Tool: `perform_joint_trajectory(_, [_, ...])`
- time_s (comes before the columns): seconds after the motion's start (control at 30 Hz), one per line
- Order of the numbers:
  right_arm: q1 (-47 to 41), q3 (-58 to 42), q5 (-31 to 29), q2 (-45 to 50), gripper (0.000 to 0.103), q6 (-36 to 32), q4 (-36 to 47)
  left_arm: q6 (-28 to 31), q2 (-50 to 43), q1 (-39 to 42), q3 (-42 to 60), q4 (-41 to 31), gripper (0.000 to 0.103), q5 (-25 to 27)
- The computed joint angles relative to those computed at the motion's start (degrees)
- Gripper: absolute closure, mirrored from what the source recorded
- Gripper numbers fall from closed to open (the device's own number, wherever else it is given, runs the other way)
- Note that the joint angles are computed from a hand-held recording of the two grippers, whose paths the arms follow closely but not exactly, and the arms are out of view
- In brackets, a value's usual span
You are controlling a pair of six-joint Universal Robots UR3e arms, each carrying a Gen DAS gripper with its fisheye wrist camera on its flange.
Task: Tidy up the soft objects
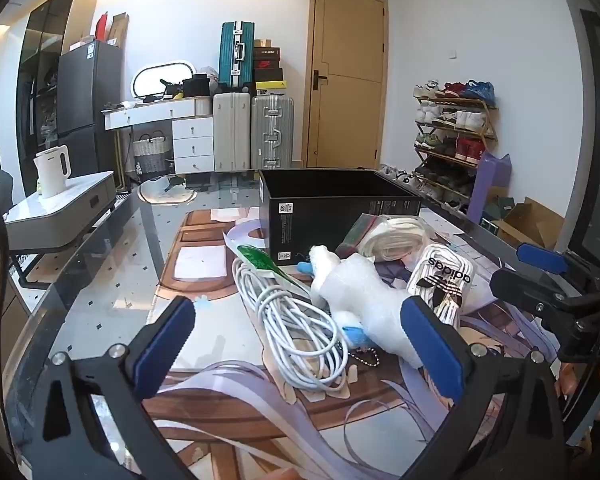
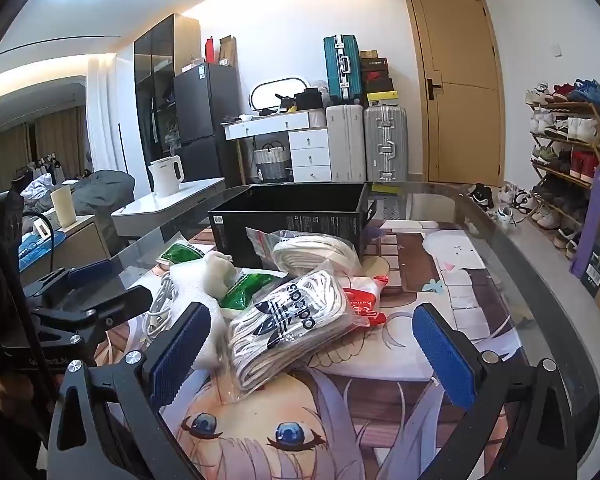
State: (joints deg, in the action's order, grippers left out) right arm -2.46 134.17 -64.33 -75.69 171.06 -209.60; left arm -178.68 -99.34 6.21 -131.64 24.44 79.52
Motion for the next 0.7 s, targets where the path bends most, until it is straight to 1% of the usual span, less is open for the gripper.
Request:
perform_joint_trajectory(0.07, [-0.37,0.25,0.94,0.22,0.000,0.39,-0.71,-0.56,0.08,0.17,-0.20,0.23,0.000,-0.32])
perform_joint_trajectory(0.27, [0.40,-0.92,0.44,0.69,0.000,0.34,0.45,-1.58,0.80,0.67,-1.82,1.68,0.000,-1.61])
perform_joint_trajectory(0.3, [0.60,-1.34,0.14,1.58,0.000,0.43,-0.04,-0.98,-0.38,-0.22,-0.36,0.48,0.000,-0.08])
perform_joint_trajectory(0.33, [0.47,-1.27,0.28,1.73,0.000,0.39,-0.33,-0.88,0.26,1.25,0.17,-1.14,0.000,-1.41])
perform_joint_trajectory(0.4, [0.73,-2.22,0.03,2.36,0.000,0.49,0.10,-0.66,0.01,1.57,0.35,-1.04,0.000,-1.55])
perform_joint_trajectory(0.47, [0.82,-1.83,-0.11,2.76,0.000,0.62,-1.15,-0.48,-0.23,2.13,0.53,-1.06,0.000,-2.01])
perform_joint_trajectory(0.53, [0.69,-1.58,0.11,2.47,0.000,0.46,-0.99,-0.75,0.51,1.02,0.34,-1.31,0.000,-0.79])
perform_joint_trajectory(0.7, [-0.15,-0.75,0.71,1.60,0.000,-0.43,-0.52,-0.71,0.53,1.08,0.41,-1.36,0.000,-0.86])
